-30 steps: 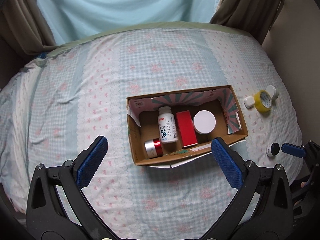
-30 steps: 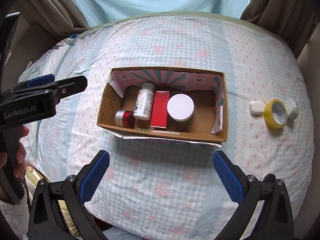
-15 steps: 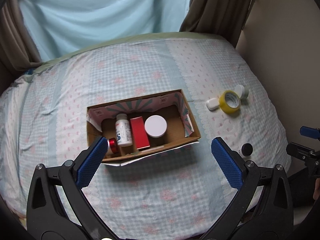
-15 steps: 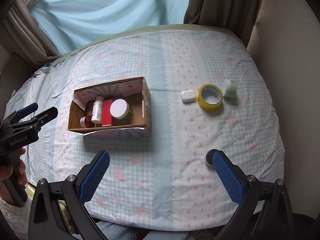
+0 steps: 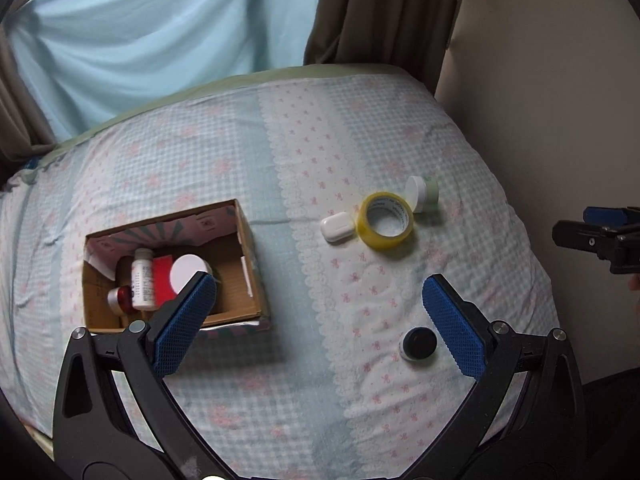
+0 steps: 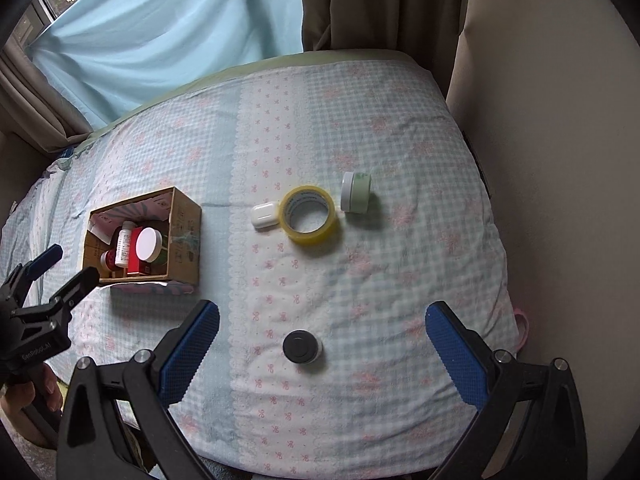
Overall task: Organize rigid objects
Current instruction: 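Move both tools back toward the remaining items on the bed, then grasp the yellow tape roll with the left tool while the right tool grasps the green jar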
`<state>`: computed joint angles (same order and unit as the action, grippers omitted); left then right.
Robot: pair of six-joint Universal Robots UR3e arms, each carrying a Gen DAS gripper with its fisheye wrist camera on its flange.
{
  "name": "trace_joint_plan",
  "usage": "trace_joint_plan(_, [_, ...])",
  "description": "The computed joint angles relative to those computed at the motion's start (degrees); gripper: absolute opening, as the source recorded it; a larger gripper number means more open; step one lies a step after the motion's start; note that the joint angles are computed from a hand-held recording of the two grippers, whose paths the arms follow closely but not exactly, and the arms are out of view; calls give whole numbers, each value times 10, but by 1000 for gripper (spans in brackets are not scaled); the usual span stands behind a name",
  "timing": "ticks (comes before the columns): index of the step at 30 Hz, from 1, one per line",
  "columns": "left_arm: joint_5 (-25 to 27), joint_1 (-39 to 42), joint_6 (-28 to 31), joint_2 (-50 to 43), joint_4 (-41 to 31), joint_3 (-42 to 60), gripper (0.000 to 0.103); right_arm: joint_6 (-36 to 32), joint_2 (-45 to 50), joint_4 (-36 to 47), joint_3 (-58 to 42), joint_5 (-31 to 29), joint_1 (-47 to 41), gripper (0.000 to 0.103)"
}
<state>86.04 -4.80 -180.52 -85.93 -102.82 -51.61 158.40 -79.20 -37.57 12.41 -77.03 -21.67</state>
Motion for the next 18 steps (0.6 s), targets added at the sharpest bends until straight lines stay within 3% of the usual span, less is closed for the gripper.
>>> trace_joint_plan(4, [23,-67,-7,-60,89,-49,103,-10,7,-87,93,9,-18,103])
trace_joint_plan(12, [22,-110,40,-181,373,-241,103,43,35,-357,336,-5,8,103])
trace_joint_plan(16, [15,-117,63,-252,470,-264,103,75,94,-446,370,-13,30,103])
trace_joint_plan(18, [15,-120,73,-295,482,-238,103,87,140,-453,345,-25,45,103])
